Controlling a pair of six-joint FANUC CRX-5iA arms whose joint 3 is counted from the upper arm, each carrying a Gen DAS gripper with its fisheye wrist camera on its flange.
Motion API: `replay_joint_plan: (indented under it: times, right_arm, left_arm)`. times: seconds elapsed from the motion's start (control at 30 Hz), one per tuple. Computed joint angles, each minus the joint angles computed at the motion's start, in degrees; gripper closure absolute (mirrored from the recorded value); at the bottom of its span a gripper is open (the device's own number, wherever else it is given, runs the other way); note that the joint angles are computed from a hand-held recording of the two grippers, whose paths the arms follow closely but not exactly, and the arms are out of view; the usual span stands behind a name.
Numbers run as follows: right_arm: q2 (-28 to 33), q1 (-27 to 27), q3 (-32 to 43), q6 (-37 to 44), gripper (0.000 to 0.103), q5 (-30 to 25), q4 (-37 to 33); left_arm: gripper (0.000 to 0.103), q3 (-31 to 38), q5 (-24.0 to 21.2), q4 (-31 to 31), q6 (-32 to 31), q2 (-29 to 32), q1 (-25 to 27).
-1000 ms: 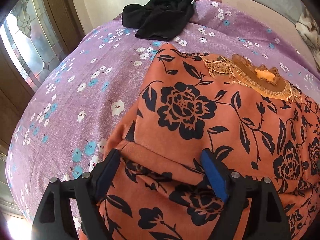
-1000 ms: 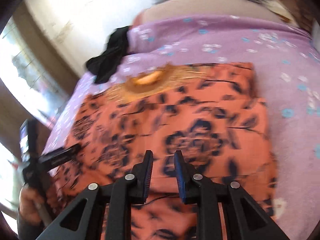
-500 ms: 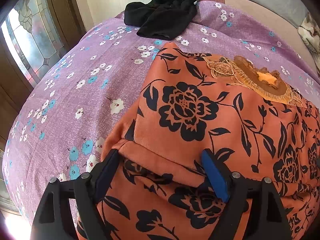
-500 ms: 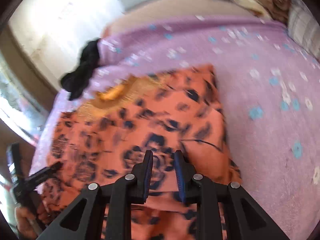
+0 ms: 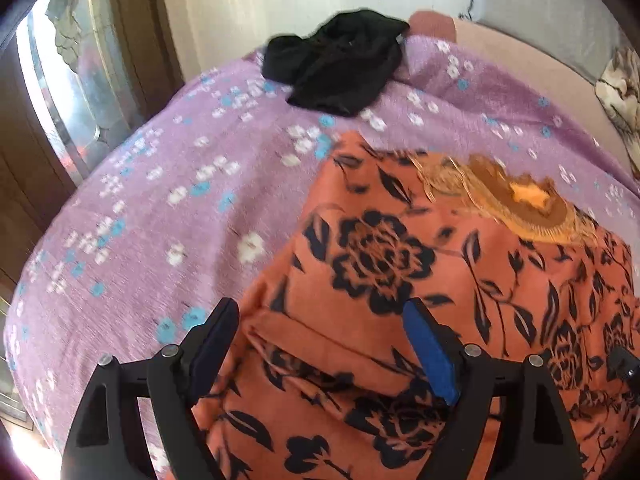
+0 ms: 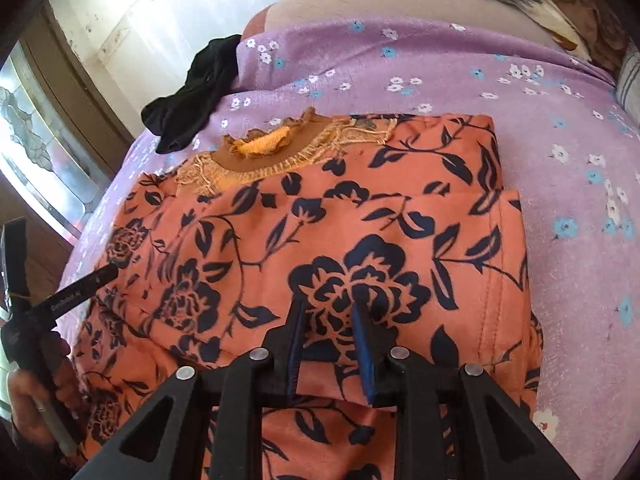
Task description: Fold small clothes
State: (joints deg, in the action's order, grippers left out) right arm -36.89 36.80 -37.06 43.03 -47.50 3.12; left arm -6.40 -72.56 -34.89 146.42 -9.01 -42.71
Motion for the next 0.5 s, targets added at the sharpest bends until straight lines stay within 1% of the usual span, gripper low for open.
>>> replay_joint_plan:
  times: [0.03,0.07,0.13,0.17,0.2,0.23,0.27,0.37,0.4,0.43,0.5]
  right_arm:
    - [0.1,-0.3,0.4,1.1,0.076,0.7,-1.2]
    - [0.4,-0.6,1.0,2.9,0.076,1.7,-2.7]
    - [2.0,0.4,2.0,4.3,0.076,3.6,-2.9]
    - [2.9,0.5,2.7,5.7,0.076,4.2,-3.6]
    - [4.3,0.8,3.9,7.3,0.076,5.0,-4.7]
    - [5.0,1.3,4.4,8.0,0.076,6.0,-5.2]
    - [6.5,1.4,5.4,9.0,0.076,7.1,-6.2]
    - [13.0,0.3,10.5,14.7,0.076,8.4,-12.2]
    - [15.3,0.5,11.9,14.9,0.076,8.0,-12.6]
    - [17.0,0.9,12.7,13.4,0.076,7.3,-11.3]
    - [18.7,0.7,12.4,11.9,0.077,10.3,-9.6]
  left_arm:
    - [0.019,0.6,-1.8,-1.6,1.5,0.4,-0.4]
    - [0.019,0.8,-2.8,-1.7,2.1,0.7,0.2]
    - [0.019,0.1,-3.5,1.8,1.0,1.2,3.9]
    - [0.018,-1.3,-2.3,5.3,-0.1,0.9,6.9]
    - [0.017,-3.3,0.0,8.4,-0.5,-0.4,9.3]
    - [0.017,-5.1,2.2,10.7,0.0,-2.0,11.2]
    - [0.017,-5.9,3.1,12.0,-0.2,-2.9,12.3]
    - [0.017,-6.1,3.3,12.3,-2.2,-3.0,12.7]
    - [0.017,-6.1,3.4,12.4,-2.3,-3.0,12.8]
    - [0.017,-6.2,3.5,12.6,-2.6,-3.1,13.0]
    - [0.017,-6.0,3.7,12.9,-3.1,-2.8,13.3]
